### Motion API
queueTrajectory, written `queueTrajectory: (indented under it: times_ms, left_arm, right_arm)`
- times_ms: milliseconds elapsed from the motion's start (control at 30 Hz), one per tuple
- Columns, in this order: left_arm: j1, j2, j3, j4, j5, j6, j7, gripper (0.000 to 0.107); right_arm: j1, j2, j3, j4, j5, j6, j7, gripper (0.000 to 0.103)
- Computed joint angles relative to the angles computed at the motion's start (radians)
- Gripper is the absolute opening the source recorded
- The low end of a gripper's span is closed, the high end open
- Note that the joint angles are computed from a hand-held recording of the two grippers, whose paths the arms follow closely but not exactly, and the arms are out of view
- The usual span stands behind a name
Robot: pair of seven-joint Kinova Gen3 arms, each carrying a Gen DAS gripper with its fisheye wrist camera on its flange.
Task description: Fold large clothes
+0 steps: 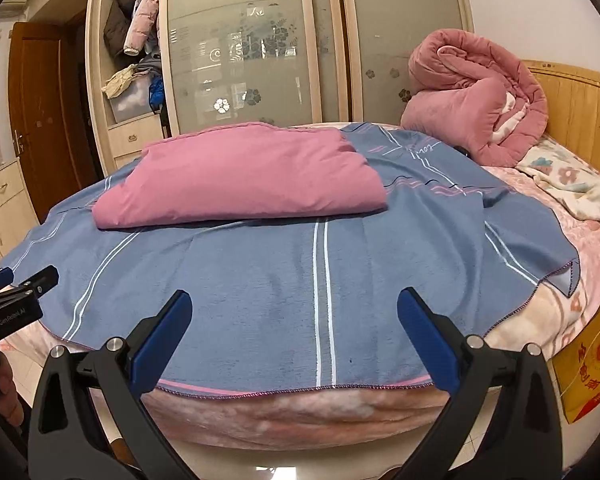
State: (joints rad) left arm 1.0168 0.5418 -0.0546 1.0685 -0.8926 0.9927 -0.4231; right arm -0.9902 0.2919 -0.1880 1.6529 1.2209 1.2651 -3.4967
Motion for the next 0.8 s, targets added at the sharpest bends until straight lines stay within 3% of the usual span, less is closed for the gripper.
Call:
queueTrajectory:
  times_ms: [800]
  left_arm:
    - [-0.009,-0.025,0.011,0.042,-0.016,-0.052,0.029,0.101]
  right_arm:
    - [-0.006,0.013,0.008,-0.01,0.018,-0.004,0.002,0.102]
